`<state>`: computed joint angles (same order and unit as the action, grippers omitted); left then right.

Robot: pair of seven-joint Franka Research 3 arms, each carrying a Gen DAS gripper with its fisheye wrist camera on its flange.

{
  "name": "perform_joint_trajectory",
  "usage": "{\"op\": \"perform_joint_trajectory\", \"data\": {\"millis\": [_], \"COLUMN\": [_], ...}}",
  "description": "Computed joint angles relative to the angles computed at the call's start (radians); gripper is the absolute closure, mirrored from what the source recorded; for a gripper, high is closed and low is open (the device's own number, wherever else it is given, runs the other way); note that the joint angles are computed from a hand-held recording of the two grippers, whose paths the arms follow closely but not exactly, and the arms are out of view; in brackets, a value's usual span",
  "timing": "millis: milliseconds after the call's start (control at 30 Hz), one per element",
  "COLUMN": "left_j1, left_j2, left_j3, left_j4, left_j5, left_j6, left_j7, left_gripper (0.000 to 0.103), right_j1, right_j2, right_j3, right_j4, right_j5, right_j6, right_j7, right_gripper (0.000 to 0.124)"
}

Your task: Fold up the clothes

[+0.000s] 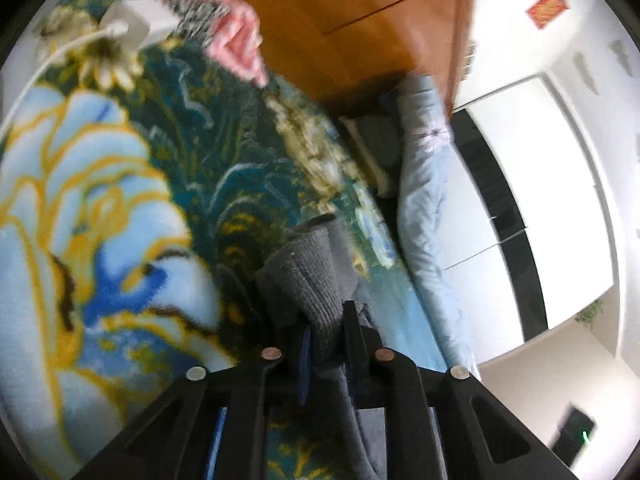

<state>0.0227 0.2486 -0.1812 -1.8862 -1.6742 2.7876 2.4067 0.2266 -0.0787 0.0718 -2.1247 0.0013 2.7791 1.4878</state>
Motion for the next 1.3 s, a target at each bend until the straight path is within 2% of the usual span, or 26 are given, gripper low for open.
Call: {"op": "perform_joint_trajectory", "data": {"millis": [100, 233, 300, 400, 500, 567, 667, 767, 900, 1000, 1067, 1100, 1267, 1300], "left_j1": [-0.025, -0.060, -0.090, -0.164, -0.234, -0.278, -0.309, -0.286, -0.216, -0.154, -0.121, -0.103, -0.005, -0.002], "left_j2": [-0.014, -0.105, -0.156, -0.188, -0.153, -0.117, -0.063, -0.045, -0.069, -0.093, -0.078, -0.067, -0.017, -0.010], "left_j3": [-0.008, -0.048, -0.067, -0.084, -0.104, -0.121, -0.149, -0.169, -0.174, -0.153, -0.108, -0.091, -0.061, -0.051], "left_j4": [0.024, 0.037, 0.046, 0.067, 0.093, 0.097, 0.107, 0.111, 0.092, 0.056, 0.043, 0.037, 0.019, 0.015], "left_j5": [0.130, 0.159, 0.103, 0.142, 0.298, 0.457, 0.629, 0.680, 0.653, 0.591, 0.640, 0.671, 0.764, 0.805], "left_j6": [0.062, 0.103, 0.073, 0.020, 0.000, 0.022, 0.035, 0.042, 0.129, 0.234, 0.266, 0.268, 0.235, 0.223], "left_j7": [-0.060, 0.050, 0.178, 0.254, 0.156, 0.048, -0.091, -0.164, -0.179, -0.165, -0.270, -0.320, -0.416, -0.455], "left_gripper": [0.091, 0.091, 0.091, 0.091, 0.091, 0.091, 0.092, 0.092, 0.092, 0.092, 0.092, 0.092, 0.092, 0.092], "right_j1": [-0.018, -0.117, -0.168, -0.197, -0.206, -0.200, -0.197, -0.197, -0.187, -0.154, -0.133, -0.123, -0.081, -0.074], "right_j2": [-0.173, -0.380, -0.470, -0.567, -0.639, -0.672, -0.714, -0.752, -0.771, -0.748, -0.723, -0.708, -0.645, -0.634], "right_j3": [-0.010, 0.012, 0.015, -0.017, -0.057, -0.090, -0.120, -0.141, -0.154, -0.170, -0.174, -0.174, -0.160, -0.156], "right_j4": [-0.160, -0.348, -0.434, -0.532, -0.611, -0.648, -0.687, -0.718, -0.736, -0.734, -0.725, -0.720, -0.690, -0.684], "right_j5": [0.029, 0.038, 0.063, 0.118, 0.184, 0.229, 0.277, 0.313, 0.347, 0.382, 0.404, 0.414, 0.453, 0.458], "right_j6": [0.053, 0.107, 0.118, 0.133, 0.129, 0.118, 0.095, 0.068, 0.072, 0.101, 0.109, 0.112, 0.115, 0.114], "right_j7": [0.007, 0.084, 0.128, 0.145, 0.151, 0.145, 0.124, 0.101, 0.063, 0.031, 0.018, 0.013, 0.002, 0.000], "right_gripper": [0.117, 0.117, 0.117, 0.117, 0.117, 0.117, 0.117, 0.117, 0.117, 0.117, 0.117, 0.117, 0.117, 0.117]}}
